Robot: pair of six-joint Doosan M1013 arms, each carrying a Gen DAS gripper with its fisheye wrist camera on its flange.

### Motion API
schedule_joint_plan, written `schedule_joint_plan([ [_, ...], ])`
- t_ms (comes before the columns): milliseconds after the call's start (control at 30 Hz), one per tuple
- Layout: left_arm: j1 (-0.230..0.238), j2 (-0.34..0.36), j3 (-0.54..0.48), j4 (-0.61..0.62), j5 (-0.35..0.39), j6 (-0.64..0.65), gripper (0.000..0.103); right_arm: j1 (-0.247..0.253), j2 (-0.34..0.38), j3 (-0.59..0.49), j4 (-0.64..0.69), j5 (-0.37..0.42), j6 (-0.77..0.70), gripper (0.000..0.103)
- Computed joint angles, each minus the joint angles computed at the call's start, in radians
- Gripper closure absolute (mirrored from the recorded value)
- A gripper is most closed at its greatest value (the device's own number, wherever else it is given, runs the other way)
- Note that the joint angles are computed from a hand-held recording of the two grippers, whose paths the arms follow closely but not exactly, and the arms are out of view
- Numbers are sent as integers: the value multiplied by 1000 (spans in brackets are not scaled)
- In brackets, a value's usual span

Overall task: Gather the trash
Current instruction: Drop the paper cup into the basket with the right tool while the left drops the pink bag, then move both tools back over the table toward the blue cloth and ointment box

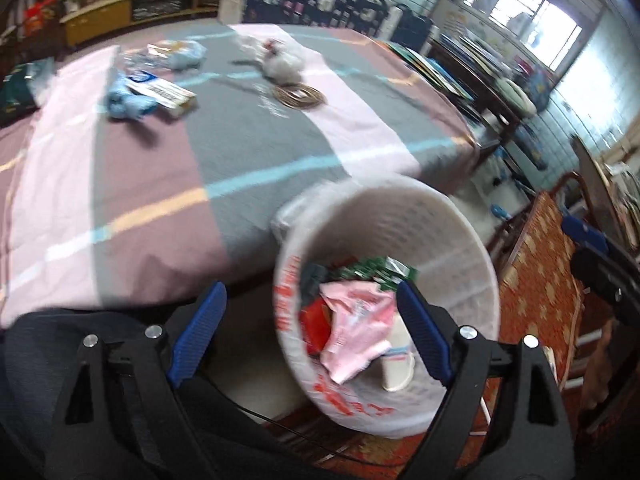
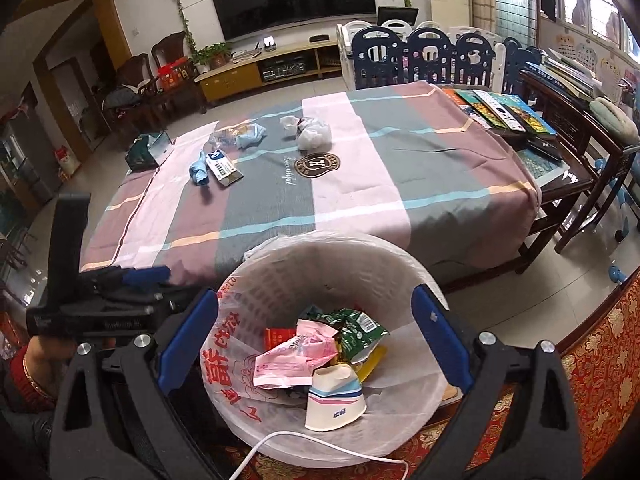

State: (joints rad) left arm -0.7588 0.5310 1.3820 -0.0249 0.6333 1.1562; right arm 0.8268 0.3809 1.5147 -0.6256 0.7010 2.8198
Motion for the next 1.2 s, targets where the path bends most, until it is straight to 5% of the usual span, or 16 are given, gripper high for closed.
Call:
schedule_joint_plan([
  [400,38,-51,64,421,-6,-458,9,-5,82,-108,95,-13,-126,8],
  [1000,109,-94,161,693,27,-826,7,-11,252,-370,227,3,-337,8],
  [1200,121,-89,146,757,51,-848,7,-10,279,-411,223,23,-345,8],
])
